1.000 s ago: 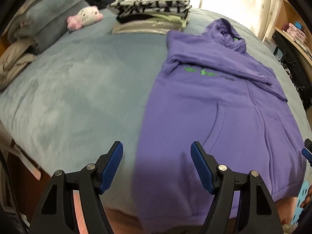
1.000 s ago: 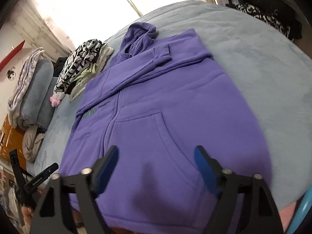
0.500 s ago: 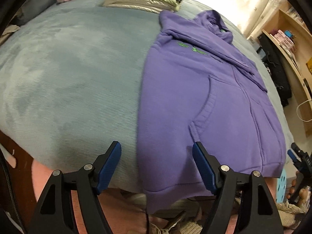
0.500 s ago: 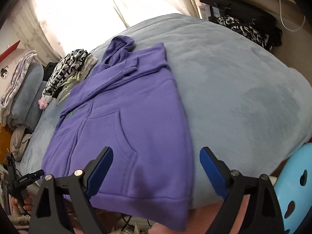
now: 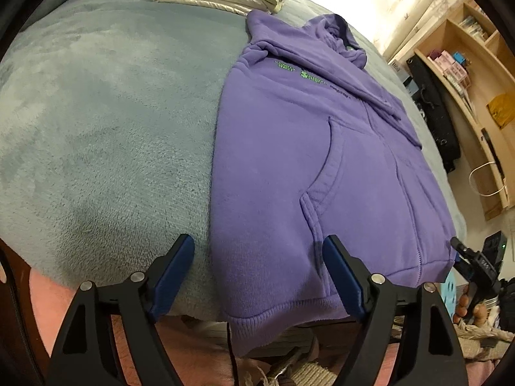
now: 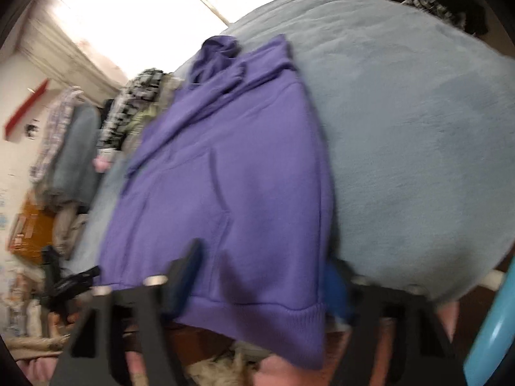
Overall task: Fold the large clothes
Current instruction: 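Close both grippers on the purple hoodie hem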
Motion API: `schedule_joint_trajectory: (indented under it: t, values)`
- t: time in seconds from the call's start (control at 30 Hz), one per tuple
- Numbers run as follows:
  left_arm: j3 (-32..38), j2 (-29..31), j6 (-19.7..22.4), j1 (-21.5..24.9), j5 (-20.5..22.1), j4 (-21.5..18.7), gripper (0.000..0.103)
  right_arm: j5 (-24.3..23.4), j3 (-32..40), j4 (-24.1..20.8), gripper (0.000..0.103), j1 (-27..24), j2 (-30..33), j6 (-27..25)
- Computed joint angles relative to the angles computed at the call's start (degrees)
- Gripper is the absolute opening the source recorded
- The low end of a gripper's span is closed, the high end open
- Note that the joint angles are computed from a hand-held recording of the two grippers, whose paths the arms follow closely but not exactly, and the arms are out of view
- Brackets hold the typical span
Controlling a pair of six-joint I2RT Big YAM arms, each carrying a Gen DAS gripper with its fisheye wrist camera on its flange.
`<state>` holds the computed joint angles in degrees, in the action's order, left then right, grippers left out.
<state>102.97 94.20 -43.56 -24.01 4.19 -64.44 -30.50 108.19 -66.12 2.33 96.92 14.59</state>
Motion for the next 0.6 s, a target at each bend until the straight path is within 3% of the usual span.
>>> schedule_joint_trajectory:
  t: [0.07,0.23,0.6]
  values:
    - [-1.1,-0.5,-0.1,0.3,0.5,1.3,0.077,-2.4,-0.5,1.3,0.039,-0.2,0.0,0.7]
    - [-2.2,-0.9,-0.2,0.6,1.8,3.0,0.076,-7.1,-1.9,4.4,0.039,-0.9,1.1,4.1]
    - [2.2,2.1,2.3,-1.0,-0.9,0.6,0.074,-10.3,-3.0,7.2,0.04,-1.3,2.1,8.4]
